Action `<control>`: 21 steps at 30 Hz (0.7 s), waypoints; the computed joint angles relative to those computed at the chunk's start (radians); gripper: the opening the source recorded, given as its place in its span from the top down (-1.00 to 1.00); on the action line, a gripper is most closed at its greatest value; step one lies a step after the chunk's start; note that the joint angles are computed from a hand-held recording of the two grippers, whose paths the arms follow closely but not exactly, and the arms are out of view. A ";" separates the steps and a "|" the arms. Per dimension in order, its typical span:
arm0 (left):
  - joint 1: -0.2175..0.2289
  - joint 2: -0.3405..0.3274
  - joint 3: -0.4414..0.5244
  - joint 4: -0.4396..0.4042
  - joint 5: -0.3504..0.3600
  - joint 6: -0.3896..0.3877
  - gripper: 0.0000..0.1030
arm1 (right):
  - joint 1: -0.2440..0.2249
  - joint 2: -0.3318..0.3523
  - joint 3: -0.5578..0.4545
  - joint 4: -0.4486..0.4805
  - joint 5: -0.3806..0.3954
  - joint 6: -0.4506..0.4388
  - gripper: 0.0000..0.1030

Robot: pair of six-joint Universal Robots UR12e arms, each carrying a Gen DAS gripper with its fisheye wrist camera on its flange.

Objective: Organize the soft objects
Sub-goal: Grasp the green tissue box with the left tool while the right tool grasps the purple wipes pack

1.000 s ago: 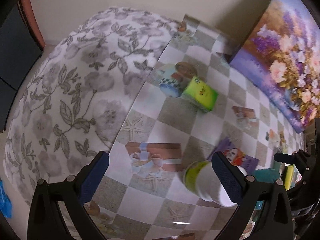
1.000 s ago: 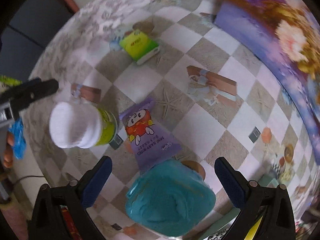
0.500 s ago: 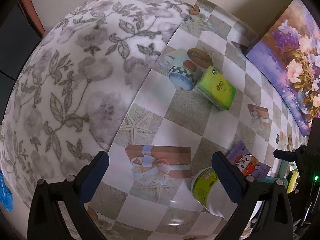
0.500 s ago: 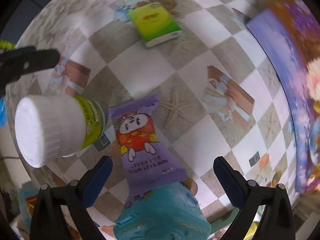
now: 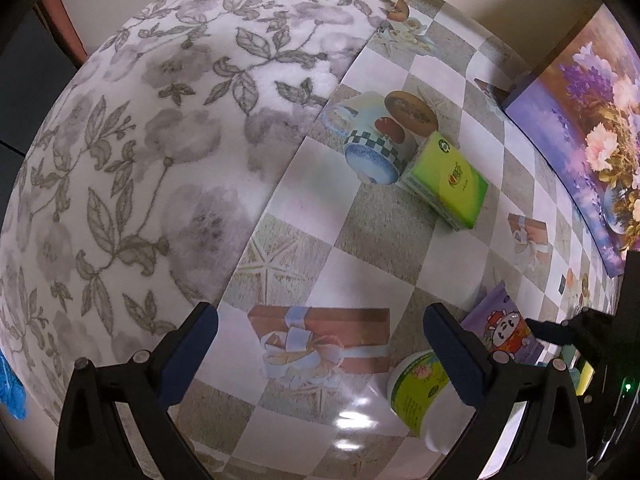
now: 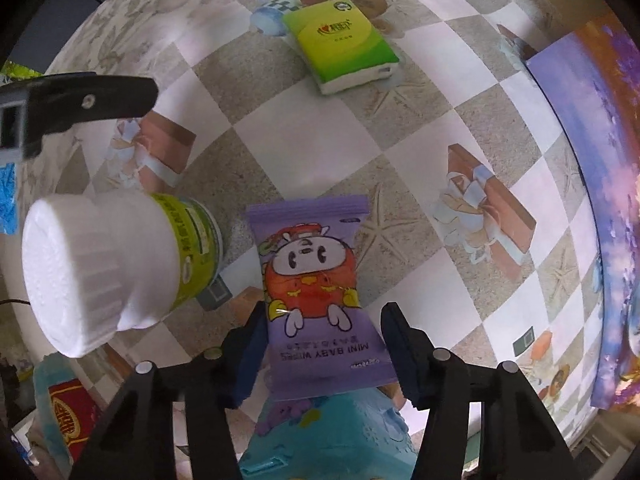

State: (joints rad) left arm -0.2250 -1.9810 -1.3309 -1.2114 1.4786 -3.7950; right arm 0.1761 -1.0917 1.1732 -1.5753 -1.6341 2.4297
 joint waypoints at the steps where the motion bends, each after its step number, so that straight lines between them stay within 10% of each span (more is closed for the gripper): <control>1: 0.002 -0.005 0.006 -0.002 -0.003 -0.001 -0.98 | -0.002 0.000 0.000 -0.002 0.010 0.008 -0.09; 21: -0.032 -0.194 0.279 -0.068 0.047 0.209 -0.98 | -0.144 0.009 -0.058 -0.115 0.171 0.274 -0.03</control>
State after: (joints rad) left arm -0.2574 -2.1752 -1.0518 -1.2792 1.5260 -3.5863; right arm 0.0319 -1.0827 1.1152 -1.6902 -1.4635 2.7034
